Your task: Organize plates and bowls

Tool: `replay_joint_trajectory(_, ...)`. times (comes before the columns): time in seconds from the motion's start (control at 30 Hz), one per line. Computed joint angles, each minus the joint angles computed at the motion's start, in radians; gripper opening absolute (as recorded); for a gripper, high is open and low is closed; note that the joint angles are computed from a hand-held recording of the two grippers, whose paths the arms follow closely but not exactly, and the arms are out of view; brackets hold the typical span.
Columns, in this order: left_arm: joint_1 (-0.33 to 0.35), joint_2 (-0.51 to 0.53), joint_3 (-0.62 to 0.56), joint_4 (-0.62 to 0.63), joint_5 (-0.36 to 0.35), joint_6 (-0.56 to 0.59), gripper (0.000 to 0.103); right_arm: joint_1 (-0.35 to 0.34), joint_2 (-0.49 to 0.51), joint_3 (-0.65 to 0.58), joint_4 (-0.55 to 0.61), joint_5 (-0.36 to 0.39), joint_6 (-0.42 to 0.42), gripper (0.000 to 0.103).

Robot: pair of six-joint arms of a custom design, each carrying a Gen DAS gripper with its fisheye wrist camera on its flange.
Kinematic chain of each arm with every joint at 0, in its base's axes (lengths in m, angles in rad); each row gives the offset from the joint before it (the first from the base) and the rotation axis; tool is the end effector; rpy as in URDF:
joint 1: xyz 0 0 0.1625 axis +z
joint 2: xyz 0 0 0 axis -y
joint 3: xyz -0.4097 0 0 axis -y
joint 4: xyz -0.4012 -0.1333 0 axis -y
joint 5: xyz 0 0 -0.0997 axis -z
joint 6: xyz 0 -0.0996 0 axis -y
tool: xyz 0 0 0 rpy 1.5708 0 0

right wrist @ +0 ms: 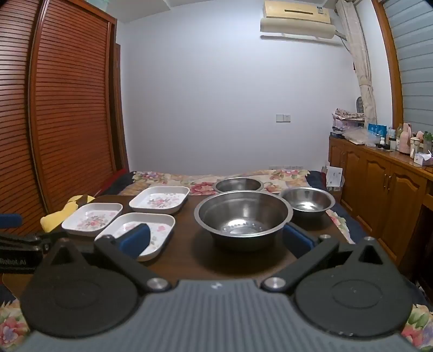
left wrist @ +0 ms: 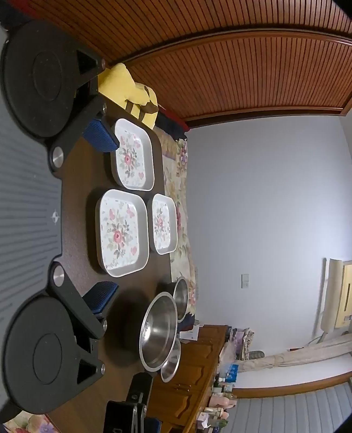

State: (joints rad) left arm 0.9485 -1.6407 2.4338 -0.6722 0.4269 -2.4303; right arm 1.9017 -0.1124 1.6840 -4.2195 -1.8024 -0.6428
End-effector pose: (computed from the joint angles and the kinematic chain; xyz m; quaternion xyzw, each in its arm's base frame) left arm 0.0177 -0.3595 0.1814 0.1072 0.7166 -0.5390 0.4296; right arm 0.2797 -0.4743 -0.1509 0.3466 -0.7814 0.4879 0.1771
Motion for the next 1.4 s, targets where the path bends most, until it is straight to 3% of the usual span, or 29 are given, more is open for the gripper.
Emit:
replay_joint_trajectory(0.43,-0.021,-0.048,0.013,0.045,-0.019,-0.014,0.103,0.000,-0.002,0.003,-0.001,-0.005,0.001,0.103)
replay_joint_trajectory(1.4,0.000,-0.027,-0.002,0.011,-0.007,0.023,0.103,-0.002,-0.007,0.010,-0.025,0.007,0.001,0.103)
